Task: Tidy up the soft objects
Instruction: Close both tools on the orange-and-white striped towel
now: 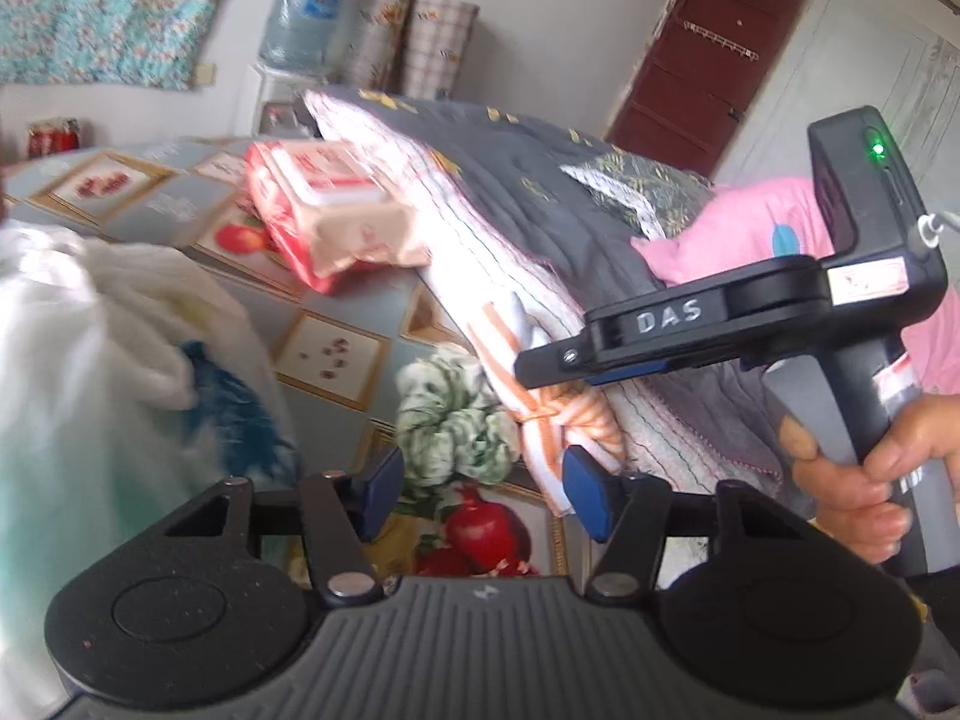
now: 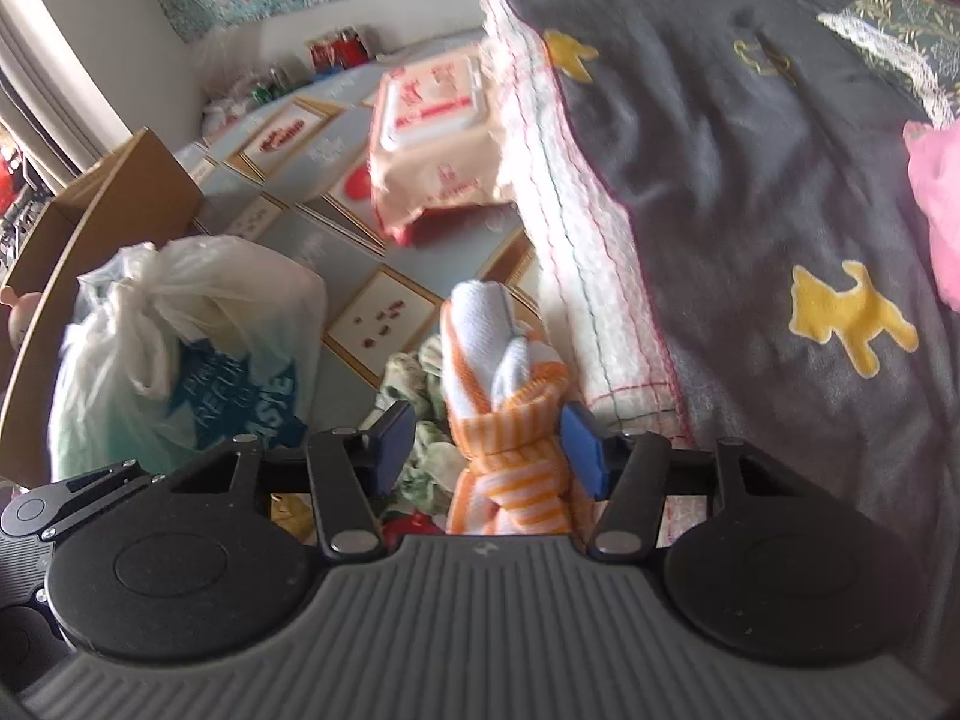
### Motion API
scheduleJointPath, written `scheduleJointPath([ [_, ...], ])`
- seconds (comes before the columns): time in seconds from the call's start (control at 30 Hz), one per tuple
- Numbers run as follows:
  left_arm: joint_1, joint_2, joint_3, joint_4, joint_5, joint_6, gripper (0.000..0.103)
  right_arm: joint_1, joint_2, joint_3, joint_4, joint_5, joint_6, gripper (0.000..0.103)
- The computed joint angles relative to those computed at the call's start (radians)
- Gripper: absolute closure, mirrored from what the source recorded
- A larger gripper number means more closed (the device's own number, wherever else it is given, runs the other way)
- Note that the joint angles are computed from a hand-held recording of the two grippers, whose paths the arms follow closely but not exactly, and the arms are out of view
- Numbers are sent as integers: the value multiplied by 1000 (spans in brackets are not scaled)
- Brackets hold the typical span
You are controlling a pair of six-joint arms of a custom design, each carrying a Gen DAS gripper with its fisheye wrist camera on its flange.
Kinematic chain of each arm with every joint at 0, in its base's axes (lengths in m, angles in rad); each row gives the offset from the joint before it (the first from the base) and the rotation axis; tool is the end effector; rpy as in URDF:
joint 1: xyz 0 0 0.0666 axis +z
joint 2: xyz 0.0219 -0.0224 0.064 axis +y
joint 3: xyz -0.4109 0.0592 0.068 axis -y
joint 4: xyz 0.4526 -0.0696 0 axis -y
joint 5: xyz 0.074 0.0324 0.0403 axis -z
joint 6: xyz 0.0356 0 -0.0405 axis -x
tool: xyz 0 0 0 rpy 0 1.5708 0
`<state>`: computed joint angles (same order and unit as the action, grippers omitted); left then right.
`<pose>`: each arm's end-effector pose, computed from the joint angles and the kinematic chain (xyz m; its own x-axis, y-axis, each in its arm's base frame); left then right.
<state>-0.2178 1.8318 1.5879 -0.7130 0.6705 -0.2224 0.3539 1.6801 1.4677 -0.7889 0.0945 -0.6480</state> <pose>0.6702 -0.1714 0.3173 -0.6640 0.3240 -0.6739 0.6821 0.6318 -0.3683 0.5975 0.2167 0.3439 -0.8093 0.3416 -0.4779 0.2398 0.9348 0.2621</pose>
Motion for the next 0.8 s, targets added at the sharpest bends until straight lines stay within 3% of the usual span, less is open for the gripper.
scheduleJointPath([
  [0.07,-10,19,16,-13,3,3,45,-8,14,0,-8,-20,2,60],
  [0.23,-26,44,36,-20,16,19,43,-30,-11,-49,57,-72,-62,64],
  [0.3,-32,50,44,-30,21,23,31,-35,-31,-73,87,-86,-101,65],
  [0.4,-39,48,45,-29,29,26,25,-31,-61,-106,119,-93,-145,65],
  [0.57,-47,41,49,-58,55,1,27,-6,-117,-158,168,-88,-205,65],
  [0.8,-36,-14,7,-74,121,-38,42,44,-194,-203,217,-51,-246,65],
])
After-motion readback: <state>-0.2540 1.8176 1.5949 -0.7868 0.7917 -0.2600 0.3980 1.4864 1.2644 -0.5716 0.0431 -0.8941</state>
